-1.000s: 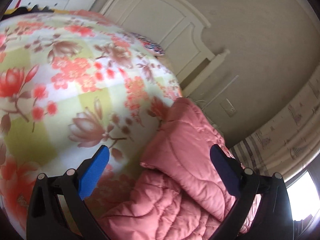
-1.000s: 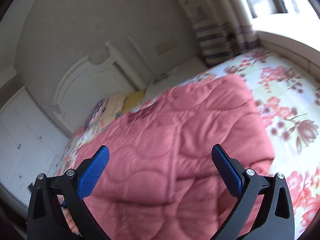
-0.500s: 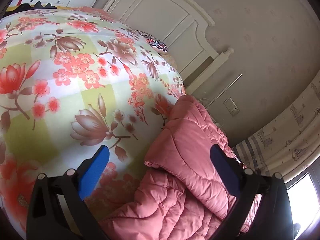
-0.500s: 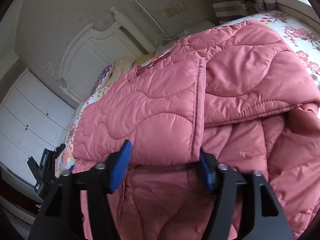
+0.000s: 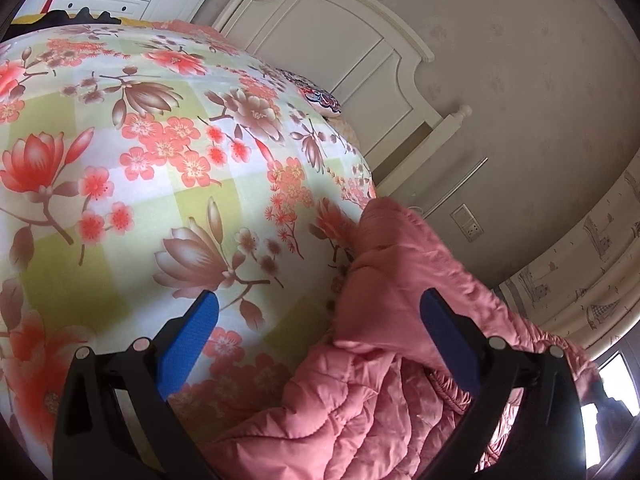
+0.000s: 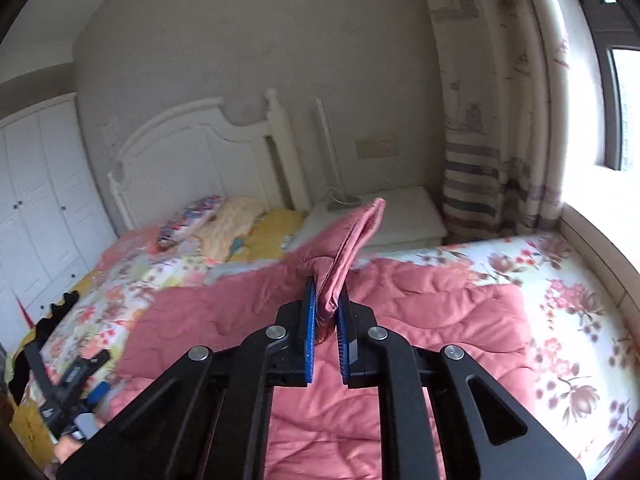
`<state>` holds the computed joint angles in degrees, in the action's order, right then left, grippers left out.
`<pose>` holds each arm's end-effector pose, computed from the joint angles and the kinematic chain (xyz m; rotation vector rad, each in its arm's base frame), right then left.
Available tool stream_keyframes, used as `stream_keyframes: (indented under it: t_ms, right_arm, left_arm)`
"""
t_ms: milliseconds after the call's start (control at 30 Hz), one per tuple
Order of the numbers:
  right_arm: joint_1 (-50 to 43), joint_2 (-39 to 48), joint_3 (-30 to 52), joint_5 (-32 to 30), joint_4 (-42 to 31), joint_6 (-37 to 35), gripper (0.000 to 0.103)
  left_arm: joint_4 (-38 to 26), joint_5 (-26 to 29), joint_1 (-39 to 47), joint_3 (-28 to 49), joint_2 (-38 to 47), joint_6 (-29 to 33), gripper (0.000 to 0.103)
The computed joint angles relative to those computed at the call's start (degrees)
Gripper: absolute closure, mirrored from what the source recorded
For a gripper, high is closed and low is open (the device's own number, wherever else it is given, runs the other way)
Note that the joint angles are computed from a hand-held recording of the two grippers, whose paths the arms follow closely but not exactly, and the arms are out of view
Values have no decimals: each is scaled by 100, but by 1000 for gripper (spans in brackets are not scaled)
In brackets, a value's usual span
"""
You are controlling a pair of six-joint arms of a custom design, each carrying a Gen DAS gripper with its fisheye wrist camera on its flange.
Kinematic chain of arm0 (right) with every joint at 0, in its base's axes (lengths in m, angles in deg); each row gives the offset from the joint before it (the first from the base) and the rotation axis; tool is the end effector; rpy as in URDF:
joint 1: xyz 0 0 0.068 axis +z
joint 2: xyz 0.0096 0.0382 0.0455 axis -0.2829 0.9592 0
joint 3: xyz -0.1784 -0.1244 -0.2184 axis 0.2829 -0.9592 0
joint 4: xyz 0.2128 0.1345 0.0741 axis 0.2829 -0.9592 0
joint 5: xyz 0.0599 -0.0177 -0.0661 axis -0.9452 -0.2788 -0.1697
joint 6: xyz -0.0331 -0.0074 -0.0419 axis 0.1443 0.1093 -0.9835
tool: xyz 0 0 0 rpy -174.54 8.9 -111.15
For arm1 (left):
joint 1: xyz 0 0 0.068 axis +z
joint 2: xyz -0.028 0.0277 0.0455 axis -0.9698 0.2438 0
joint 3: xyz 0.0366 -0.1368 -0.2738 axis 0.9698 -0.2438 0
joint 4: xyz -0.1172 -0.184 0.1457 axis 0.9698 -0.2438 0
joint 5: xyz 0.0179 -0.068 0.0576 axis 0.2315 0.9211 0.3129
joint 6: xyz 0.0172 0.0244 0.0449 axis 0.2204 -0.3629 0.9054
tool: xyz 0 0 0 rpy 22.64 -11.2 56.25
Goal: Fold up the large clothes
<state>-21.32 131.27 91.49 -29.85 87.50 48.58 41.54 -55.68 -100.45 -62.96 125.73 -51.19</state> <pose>0.3135 -0.0071 0.2589 -0.3067 2.0560 0.5378 0.1291 -0.0349 0.1345 -1.1366 1.7637 -0.2570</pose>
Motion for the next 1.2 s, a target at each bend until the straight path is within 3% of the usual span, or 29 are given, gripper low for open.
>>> stream_keyframes:
  t_ms: [300,367,400,433,500,633,700,800,900,967,1000,1100,1133,1167,1200]
  right_arm:
    - [-346,1762,234,222,-316,-357,90]
    - [-340,1629,273,311,-459,-292,83]
    - [-328,1452,230,476,-457,-210,70]
    - [-340,1205,71,614,-256,-70,59]
    - [-307,791,-350,632,391,115,48]
    - [376,310,-675,1022,637,-642,48]
    - [796,512,-613,1312,544,-1053,48]
    - [1122,1301,-173,1847,252,-982,48]
    - [986,1677,51,1591,134,-744,47]
    - [1010,1689,24,1639,201,-788,47]
    - [1028,1721,47,1663,187,-818,46]
    - [984,1684,-11,1611,199,-840,46]
    - [970,1682,-7,1575,197,-828,46]
    - [936,1697,3,1513,191,-824,46]
    - [947,1740,56,1489,177,-792,46]
  left_arm:
    - [81,219,86,47,170,107,3]
    - [20,124,24,61,138,77,3]
    - [7,95,9,65,143,56,3]
    - [21,124,39,61,147,66,3]
    - [59,183,98,53,178,59,3]
    - [13,134,67,63,170,37,3]
    - [-45,99,58,60,121,13,3]
    - [-247,-93,-46,41,-66,-139,3]
    - [-1268,-909,-660,301,-613,-408,4]
    - [-1593,-988,-933,535,-945,-77,4]
    - [-1595,-853,-1054,792,-973,453,4]
    - [-1809,-858,-1324,1647,-212,1445,3]
    - [-1505,-456,-1143,1783,81,1940,3]
    - [-1184,286,-752,1880,443,2313,3]
    - [-969,767,-483,1936,830,2400,3]
